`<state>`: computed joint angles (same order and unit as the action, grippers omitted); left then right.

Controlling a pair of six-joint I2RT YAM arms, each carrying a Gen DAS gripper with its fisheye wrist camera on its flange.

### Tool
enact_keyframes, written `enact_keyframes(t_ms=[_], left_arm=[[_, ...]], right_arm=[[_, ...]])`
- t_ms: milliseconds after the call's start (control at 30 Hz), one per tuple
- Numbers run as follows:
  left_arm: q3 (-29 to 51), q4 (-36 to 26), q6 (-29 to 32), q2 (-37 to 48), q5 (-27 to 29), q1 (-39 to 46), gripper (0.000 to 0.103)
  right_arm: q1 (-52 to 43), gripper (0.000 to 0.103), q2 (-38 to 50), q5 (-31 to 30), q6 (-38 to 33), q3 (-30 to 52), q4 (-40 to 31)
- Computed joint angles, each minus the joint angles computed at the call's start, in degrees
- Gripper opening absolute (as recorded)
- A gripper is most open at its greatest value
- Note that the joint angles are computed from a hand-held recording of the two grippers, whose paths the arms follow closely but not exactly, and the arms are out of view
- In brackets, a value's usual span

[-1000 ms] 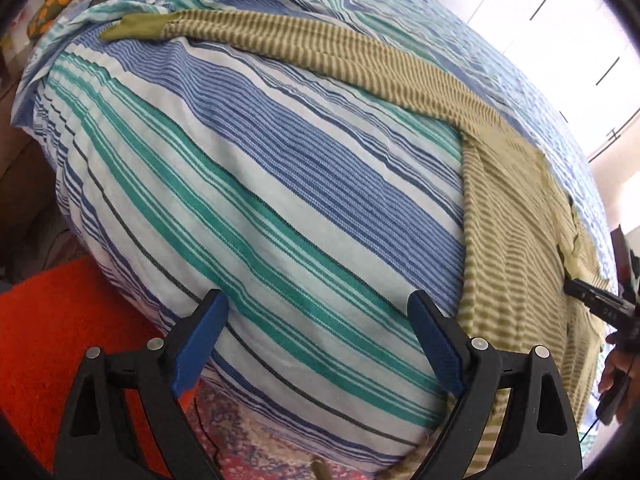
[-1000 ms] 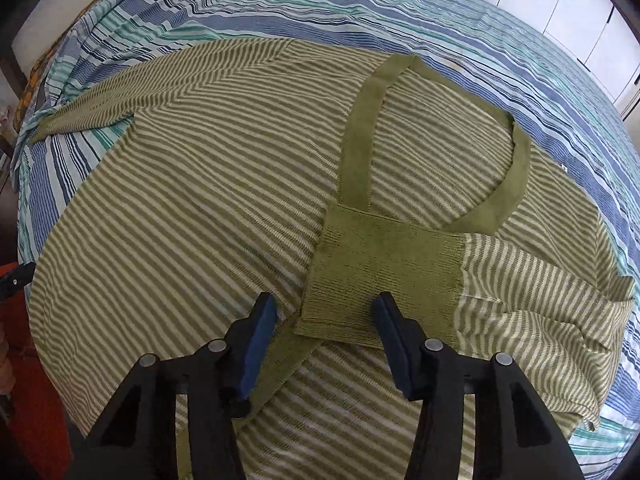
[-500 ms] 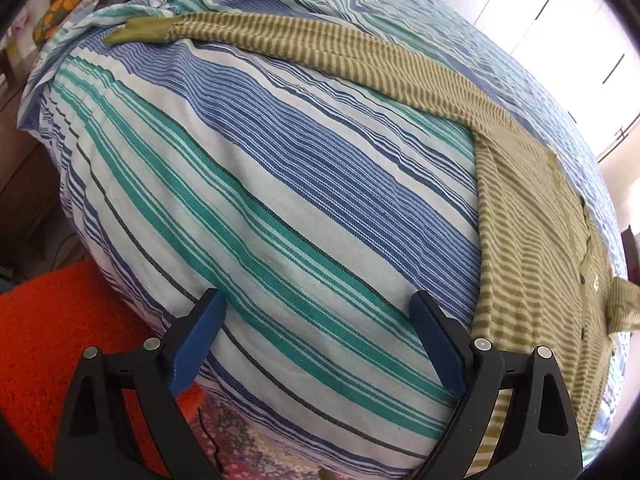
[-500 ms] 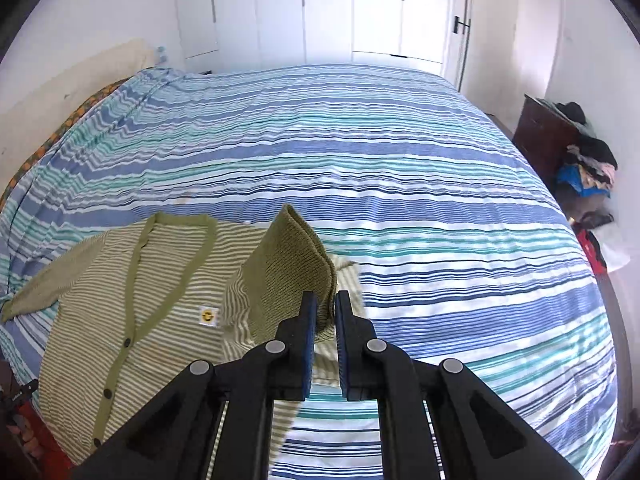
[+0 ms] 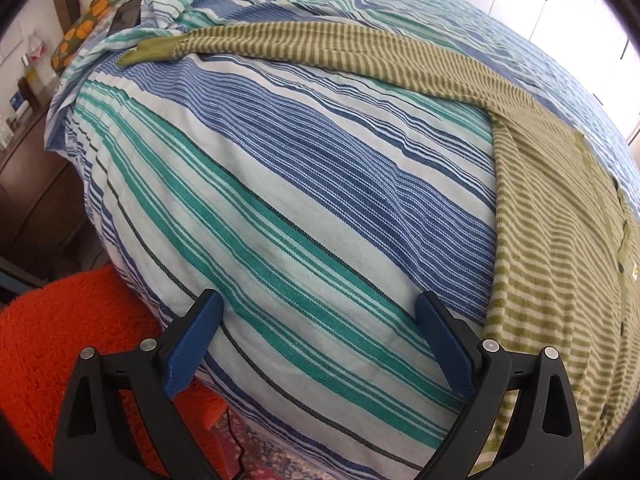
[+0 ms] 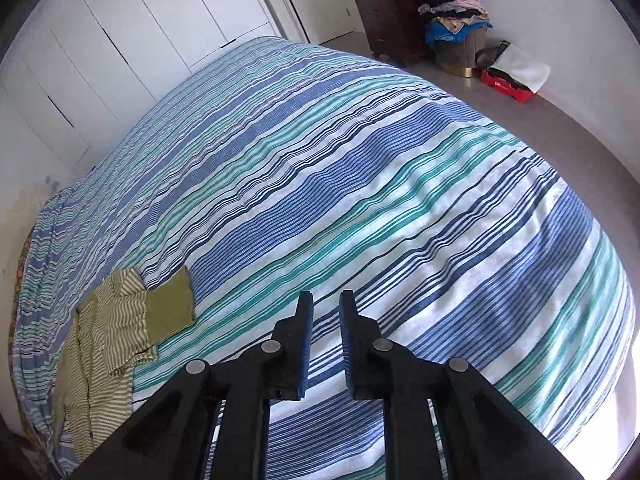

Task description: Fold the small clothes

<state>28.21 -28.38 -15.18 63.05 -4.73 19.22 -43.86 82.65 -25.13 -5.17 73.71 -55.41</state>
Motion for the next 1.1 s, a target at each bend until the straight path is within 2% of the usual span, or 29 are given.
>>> enact_keyframes(t_ms=[33,67,100,167,267,367,433,467,500,533,667,767,867,1000,1100], left_arm=[[0.0,0.1,-0.3,0.1,-0.3,-0.2,0.099],[-0.1,0.1,-0.5,0.1,-0.6,-0.3,0.099],[-0.2,0.0,-0.7,-0.1,-0.7,-0.5,0.099],[-0.4,-0.4,-0.7,-0.6,-0.4,-0.1,0.099],[-0.4,-0.6,-0.1,-0.8,0.3,0.7,0.099],[-0.6,-0.3,0.4,-0.6,1.0,1.4,0.101],[-0.5,-0.1,0.4,0.0,1.0,1.5,0.103],[-0.4,-0.1,0.4,0.3,1.0,1.5,0.103],[-0.3,-0.1,0.3,0.4,1.1,1.6,0.103],[-0.3,-0.2,0.2,0.4,1.1,1.5,0.103],[-0.4,-0.4,0.5,0.0,1.7,2.0,0.103],[-0.5,-0.3,0.7,-0.1,1.7,2.0,0.103],[-0.4,-0.6,0.5,-0.4,1.4,1.8,0.103],[-0.3,-1.7,-0.1,-1.1,1.4,1.4,0.103],[-0.3,-2.6,-0.4,-1.7,0.9,0.5,0.102]], right_arm=[[2.5,0.052,-0.2,-4.9,2.5,-2.4,1.1],[4.7,0.066,0.5,-10.2,5.3,-4.0,2.5],[7.5,0.068,1.6,-14.6,9.0,-5.7,4.9],[14.2,0.068,5.7,-17.7,16.7,-7.0,9.2],[20.9,0.067,13.3,-14.4,27.6,-7.6,15.0],[23.3,0.067,14.3,-13.0,36.5,-11.9,28.1],[24.6,0.066,14.7,-11.7,40.3,-13.2,34.4],[25.2,0.056,14.8,-11.4,42.2,-14.0,37.0],[25.8,0.042,15.4,-11.4,42.8,-13.8,37.8],[26.3,0.003,16.0,-10.2,41.9,-12.5,35.9],[24.4,0.004,12.0,-7.8,39.7,-10.6,33.5],[18.8,0.004,7.3,-4.4,32.0,-6.9,26.4],[11.3,0.004,5.1,2.0,22.0,-0.9,18.2],[-0.6,0.004,4.6,5.6,14.4,3.0,13.6],[-7.1,0.004,5.6,6.0,9.9,3.0,11.7]])
